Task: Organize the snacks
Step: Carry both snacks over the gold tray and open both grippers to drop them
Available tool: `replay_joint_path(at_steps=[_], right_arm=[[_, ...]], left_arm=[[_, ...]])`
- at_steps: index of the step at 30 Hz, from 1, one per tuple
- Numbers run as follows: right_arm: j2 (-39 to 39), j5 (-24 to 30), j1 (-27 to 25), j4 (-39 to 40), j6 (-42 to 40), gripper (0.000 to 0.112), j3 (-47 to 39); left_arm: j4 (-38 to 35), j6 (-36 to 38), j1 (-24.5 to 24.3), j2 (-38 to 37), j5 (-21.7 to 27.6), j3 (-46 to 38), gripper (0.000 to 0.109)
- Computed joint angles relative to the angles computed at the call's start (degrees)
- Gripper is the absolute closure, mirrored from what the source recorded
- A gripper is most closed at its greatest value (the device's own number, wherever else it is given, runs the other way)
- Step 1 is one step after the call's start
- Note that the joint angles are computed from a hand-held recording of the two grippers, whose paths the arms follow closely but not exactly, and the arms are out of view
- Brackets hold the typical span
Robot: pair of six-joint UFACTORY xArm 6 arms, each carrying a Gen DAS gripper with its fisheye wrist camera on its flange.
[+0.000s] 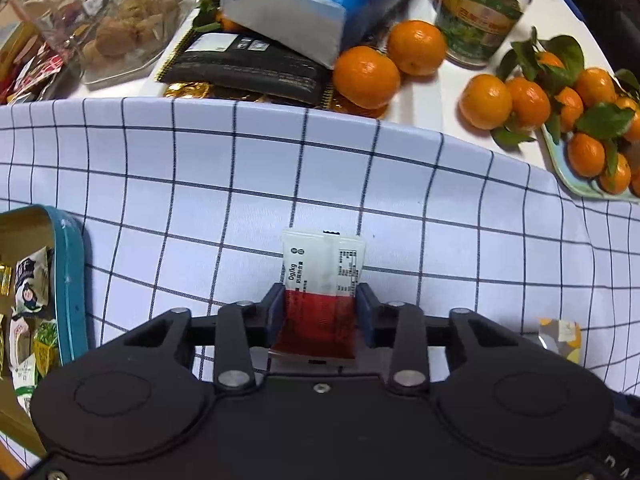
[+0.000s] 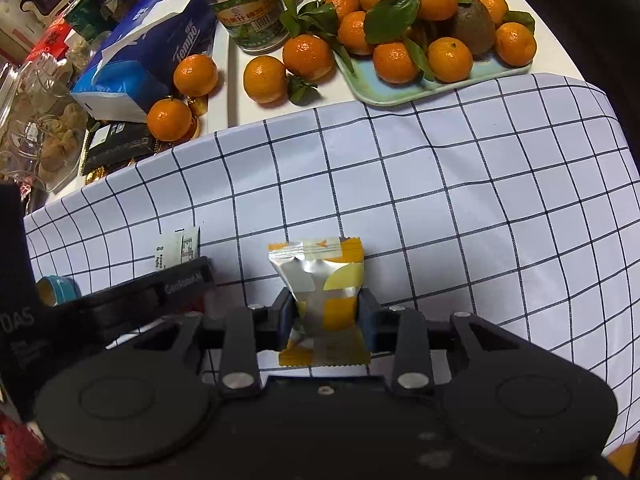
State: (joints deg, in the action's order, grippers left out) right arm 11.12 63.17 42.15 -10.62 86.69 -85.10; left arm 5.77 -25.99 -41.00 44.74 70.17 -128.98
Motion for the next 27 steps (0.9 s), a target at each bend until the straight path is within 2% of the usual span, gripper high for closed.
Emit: replay_joint_path(at_steps=[6,12,22,27], right_arm=[[-0.63,0.17,0.17,-0.39,0.56,0.076,0.54],[0.94,1.18,0.63,-0.7,-0.03,0.076,-2.17],[5.74,5.55,2.14,-1.43,-2.35,0.076,-10.85],[8.92,8.27,2.99,-1.93,-3.54,0.076,-16.77]], left_arm=[[-1.53,-1.98,0.81,-0.9,1.27,0.67,0.066],[-1.45,-2.83,1.88,-4.39,0.44,5.55,0.066],[-0.96,-3.79,3.74,-6.16,2.29,4.68,0.066],[-0.14,-4.0,4.78,-9.46,1.94,7.14,0.066]])
